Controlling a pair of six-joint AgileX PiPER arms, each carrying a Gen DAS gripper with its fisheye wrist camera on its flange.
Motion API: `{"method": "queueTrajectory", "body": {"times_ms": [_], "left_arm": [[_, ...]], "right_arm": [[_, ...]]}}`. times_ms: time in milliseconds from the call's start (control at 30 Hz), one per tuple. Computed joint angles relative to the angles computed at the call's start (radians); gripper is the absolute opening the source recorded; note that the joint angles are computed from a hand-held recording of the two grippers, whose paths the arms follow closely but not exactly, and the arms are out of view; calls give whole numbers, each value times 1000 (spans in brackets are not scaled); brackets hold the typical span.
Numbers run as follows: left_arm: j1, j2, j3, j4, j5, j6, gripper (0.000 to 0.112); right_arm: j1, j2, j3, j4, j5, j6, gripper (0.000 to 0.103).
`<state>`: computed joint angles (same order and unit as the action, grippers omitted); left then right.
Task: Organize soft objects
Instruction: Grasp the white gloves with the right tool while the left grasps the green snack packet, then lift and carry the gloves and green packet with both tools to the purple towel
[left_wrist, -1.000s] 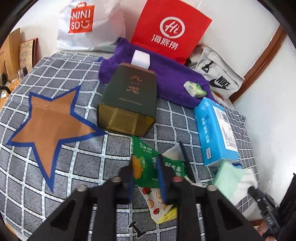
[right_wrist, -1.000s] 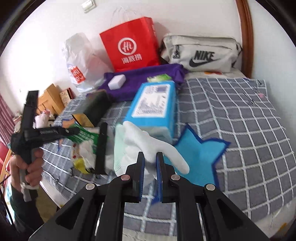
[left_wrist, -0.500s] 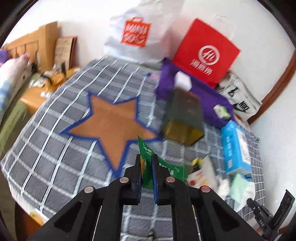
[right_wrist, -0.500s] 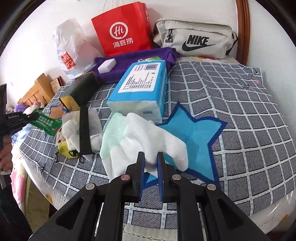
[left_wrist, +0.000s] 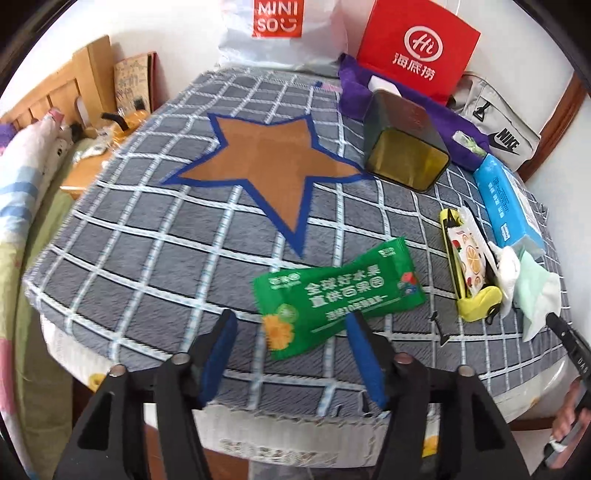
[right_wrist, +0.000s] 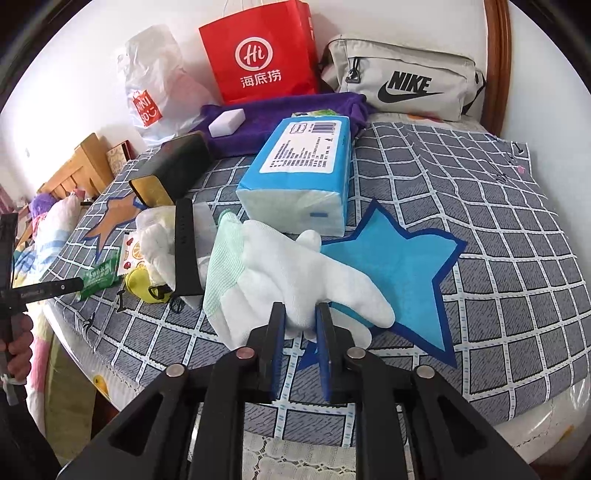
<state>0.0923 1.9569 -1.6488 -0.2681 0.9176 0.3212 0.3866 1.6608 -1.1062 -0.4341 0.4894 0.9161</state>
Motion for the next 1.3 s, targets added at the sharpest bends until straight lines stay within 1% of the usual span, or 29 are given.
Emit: {"method": "queueTrajectory", "body": {"times_ms": [67, 167, 233, 300, 367, 400, 433, 467, 500, 567, 600, 667, 733, 767, 833, 867, 900, 967, 1000, 1033, 1067, 1100, 1133, 1167, 1200, 1233, 1267, 1300], "left_arm": [[7, -18, 19, -19, -17, 54, 67], [-2, -22, 24, -23, -29, 110, 67], [-26, -23, 39, -7, -50, 133, 67], [-66, -13, 51, 66, -76, 124, 67], [-93, -20, 89, 121, -145, 113, 67], [-98, -18, 92, 122, -159, 122, 67], [-101, -12, 86, 116, -159, 133, 67], [-106, 1, 66, 110, -151, 148, 67], [-112, 12, 51, 115, -147, 152, 67], [-132, 31, 30, 145, -167, 153, 67], [-141, 39, 19, 158, -168, 152, 67], [-151, 68, -25, 165, -159, 153, 69], [-151, 105, -88, 145, -124, 148, 69], [-144, 133, -136, 121, -91, 144, 70], [-133, 171, -195, 84, -50, 133, 70], [-127, 186, -218, 66, -35, 121, 69], [-123, 189, -220, 57, -37, 112, 69], [-123, 176, -185, 53, -71, 122, 65], [-123, 168, -168, 47, -85, 129, 60], [-122, 161, -154, 35, -94, 140, 51], [-122, 149, -134, 27, -104, 150, 46], [-122, 144, -128, 25, -104, 152, 37], [-122, 140, -124, 26, -101, 146, 33], [-121, 141, -131, 28, -92, 138, 32], [-119, 141, -132, 27, -88, 133, 29], [-117, 142, -139, 27, -80, 129, 27], [-112, 148, -155, 24, -60, 119, 26], [-109, 151, -165, 18, -45, 118, 25]], "right_arm": [[5, 1, 2, -13, 2, 15, 26], [7, 9, -3, -12, 3, 15, 27], [4, 14, -9, -8, 2, 9, 29], [3, 18, -10, -10, -2, 12, 36], [3, 17, -6, -15, -4, 13, 40], [6, 17, -6, -29, -2, 23, 42], [8, 17, -4, -48, 1, 33, 45], [9, 18, -3, -68, 8, 47, 52], [10, 20, -3, -81, 12, 58, 57], [3, 24, -4, -94, 10, 71, 61], [-8, 29, -8, -71, 2, 50, 63], [-22, 38, -16, -33, -9, 16, 65], [-31, 54, -28, -1, -15, -10, 66], [-30, 61, -33, 4, -16, -13, 67], [-29, 77, -45, 6, -20, -15, 68], [-28, 88, -53, 6, -21, -15, 70], [-28, 95, -57, 12, -21, -20, 71], [-28, 111, -71, 29, -20, -38, 71], [-29, 116, -74, 33, -21, -43, 71], [-31, 121, -77, 42, -28, -55, 71], [-34, 127, -79, 52, -38, -71, 71], [-36, 135, -81, 52, -45, -76, 70], [-37, 146, -91, 49, -38, -76, 70], [-38, 156, -102, 53, -31, -85, 59], [-38, 159, -102, 53, -37, -88, 39], [-43, 160, -102, 77, -47, -115, 30], [-52, 159, -103, 134, -61, -175, 18], [-62, 154, -101, 196, -75, -235, 17]]}}
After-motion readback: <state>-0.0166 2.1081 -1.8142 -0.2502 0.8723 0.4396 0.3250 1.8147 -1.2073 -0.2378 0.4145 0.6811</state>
